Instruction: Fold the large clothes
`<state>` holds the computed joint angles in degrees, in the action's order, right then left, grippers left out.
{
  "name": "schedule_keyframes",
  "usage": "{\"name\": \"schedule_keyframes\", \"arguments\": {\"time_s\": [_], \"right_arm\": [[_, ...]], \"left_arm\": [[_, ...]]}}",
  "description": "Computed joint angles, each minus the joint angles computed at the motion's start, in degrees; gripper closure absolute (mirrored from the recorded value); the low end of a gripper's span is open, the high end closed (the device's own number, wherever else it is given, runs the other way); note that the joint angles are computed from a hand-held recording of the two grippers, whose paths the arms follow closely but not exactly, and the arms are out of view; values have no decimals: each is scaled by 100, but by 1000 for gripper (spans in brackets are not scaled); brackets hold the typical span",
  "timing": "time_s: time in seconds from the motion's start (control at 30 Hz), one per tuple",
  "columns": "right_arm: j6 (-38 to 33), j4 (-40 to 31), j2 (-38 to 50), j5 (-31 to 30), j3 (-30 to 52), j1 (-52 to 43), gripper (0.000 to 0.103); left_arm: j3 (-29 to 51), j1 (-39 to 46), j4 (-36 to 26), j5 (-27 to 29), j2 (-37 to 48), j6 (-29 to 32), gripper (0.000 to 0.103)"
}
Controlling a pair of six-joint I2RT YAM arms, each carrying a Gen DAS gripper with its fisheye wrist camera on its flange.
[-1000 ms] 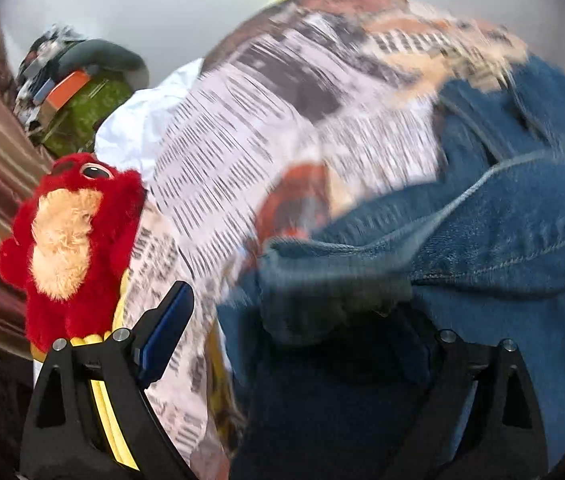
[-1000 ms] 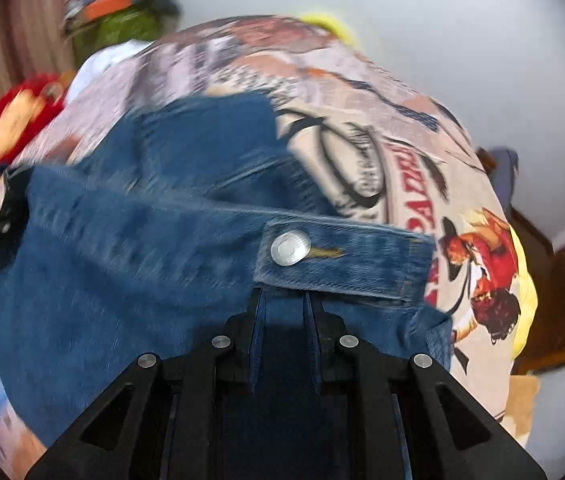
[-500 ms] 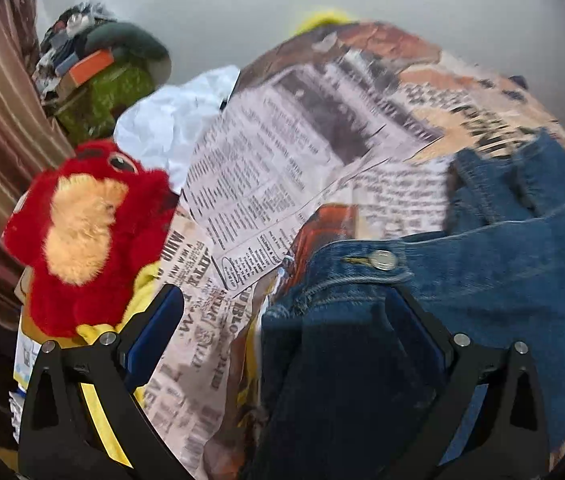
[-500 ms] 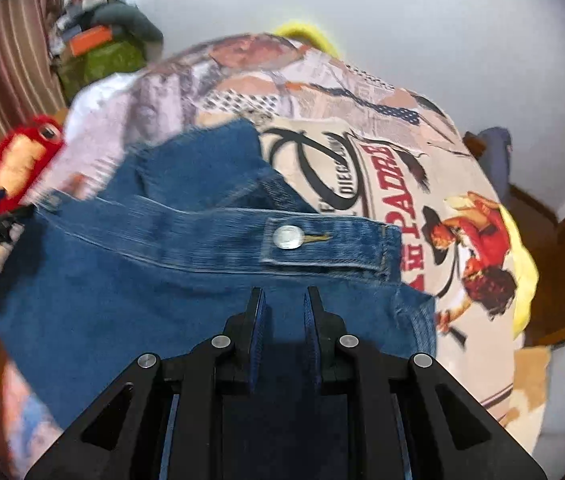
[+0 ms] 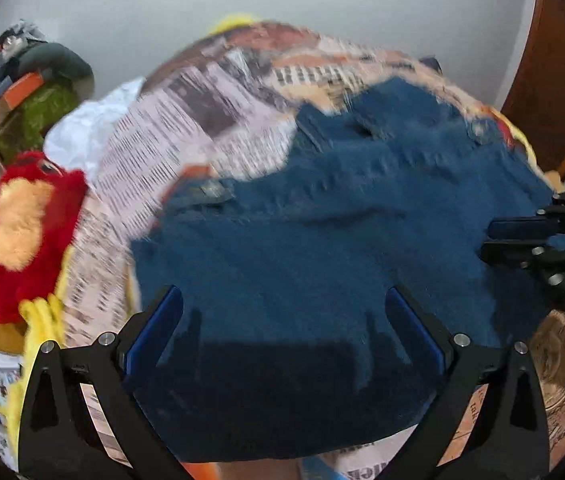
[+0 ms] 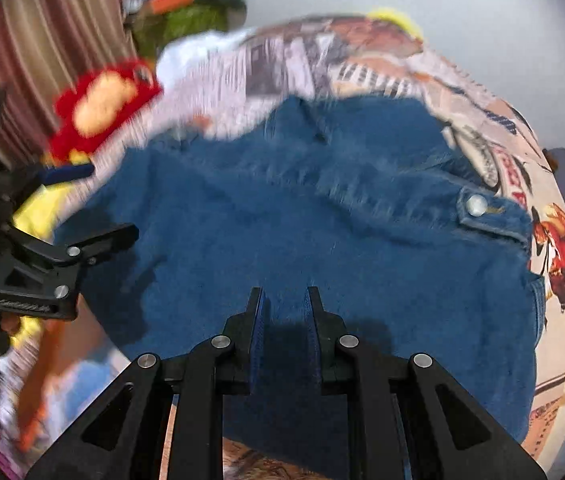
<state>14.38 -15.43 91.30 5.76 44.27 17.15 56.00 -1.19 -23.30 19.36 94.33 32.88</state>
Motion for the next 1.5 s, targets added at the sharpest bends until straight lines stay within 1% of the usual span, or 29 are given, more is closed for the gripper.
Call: {"name": "schedule_keyframes", "arguments": {"time_s": [0.03, 0.07, 0.1, 0.13, 0.17, 0.27, 0.33, 0.4, 0.43, 0.5, 0.53, 0.6, 0.67, 0.77, 0.8, 0.83, 0.87, 0.9, 0.93, 0.97, 1.0, 1.03, 1.07, 1.1, 1.2, 1.23, 1.3, 1.4, 1.5], "right_arm": [[-58, 26, 189, 99, 22, 39, 88], [-152, 285, 212, 128, -131, 52, 88], [-253, 569, 103, 124, -356, 43, 88], [-297, 633, 22, 105, -456, 13, 88], [-310, 596, -29, 152, -504, 4, 88], [-445, 366, -22, 667, -539, 0, 88], [-668, 668, -235, 612, -879, -83, 88], [-709, 684, -413, 687, -1058, -56, 88], [-691, 643, -460, 844, -1083, -12, 88], [-599, 495, -569, 1240, -1175, 100, 88], [-647, 533, -701, 1175, -1301, 42, 88], [-657, 456, -1054, 1039, -1540, -192, 88], [-706, 334, -1267, 993, -1673, -479, 88], [-1097, 257, -1945, 156, -2040, -1315, 88], [-1202, 94, -2154, -107, -2095, -1616, 88], [-1187, 7, -2257, -30, -2124, -1652, 88], [-1144, -123, -2377, 260, -2148, -1618, 85], [-1218, -248, -2609, 243, -2228, -1675, 84], [-1226, -326, -2787, 248, -2296, -1688, 79], [-1228, -409, -2948, 278, -2350, -1742, 58], [-1156, -525, -3140, 514, -2414, -1742, 44], [-1115, -528, -3200, 769, -2456, -1706, 13], [-1058, -531, -3351, 1286, -2576, -1617, 3], [-1107, -549, -3511, 1415, -2671, -1639, 3], [-1385, -974, -3944, 915, -2737, -2234, 3], [-1440, -1146, -4067, 856, -2720, -2342, 3], [-1474, -1437, -4377, 1023, -2706, -2281, 3], [-1380, -1844, -4935, 1268, -2592, -1890, 3], [-1112, -2130, -5201, 1262, -2301, -1426, 3]], "left_arm": [[-57, -48, 50, -76, 100, -29, 0], [-93, -81, 80, -160, 247, -42, 0], [-114, -98, 108, -261, 406, -35, 0], [-159, -97, 196, -366, 534, -21, 0], [-270, -52, 383, -432, 601, 2, 0], [-465, 196, 673, -324, 550, 24, 0], [-530, 310, 751, -385, 492, -35, 0], [-626, 441, 794, -406, 404, 39, 0], [-674, 474, 802, -449, 350, 83, 0], [-930, 561, 1100, -699, 141, 152, 0], [-1023, 621, 1197, -766, 77, 197, 0], [-932, 908, 986, -566, 103, 276, 0], [-846, 1156, 956, -607, 142, 221, 0], [-533, 1644, 616, -278, 309, 207, 0], [-440, 1796, 479, -180, 348, 200, 0], [-380, 1909, 406, -110, 382, 194, 0], [-360, 1979, 427, -104, 389, 177, 0], [-420, 2045, 504, -126, 356, 221, 0], [-525, 2069, 583, -178, 285, 260, 0], [-603, 2110, 637, -220, 238, 316, 0], [-648, 2161, 634, -209, 200, 350, 0], [-670, 2244, 605, -171, 174, 371, 0], [-713, 2283, 633, -202, 134, 354, 0], [-772, 2318, 758, -331, 101, 325, 0], [-946, 2499, 919, -459, -93, 310, 0], [-939, 2607, 863, -374, -136, 342, 0], [-943, 2832, 665, -141, -320, 374, 0], [-893, 3065, 272, 283, -579, 303, 0], [-795, 3219, -289, 808, -736, 178, 0]]}}
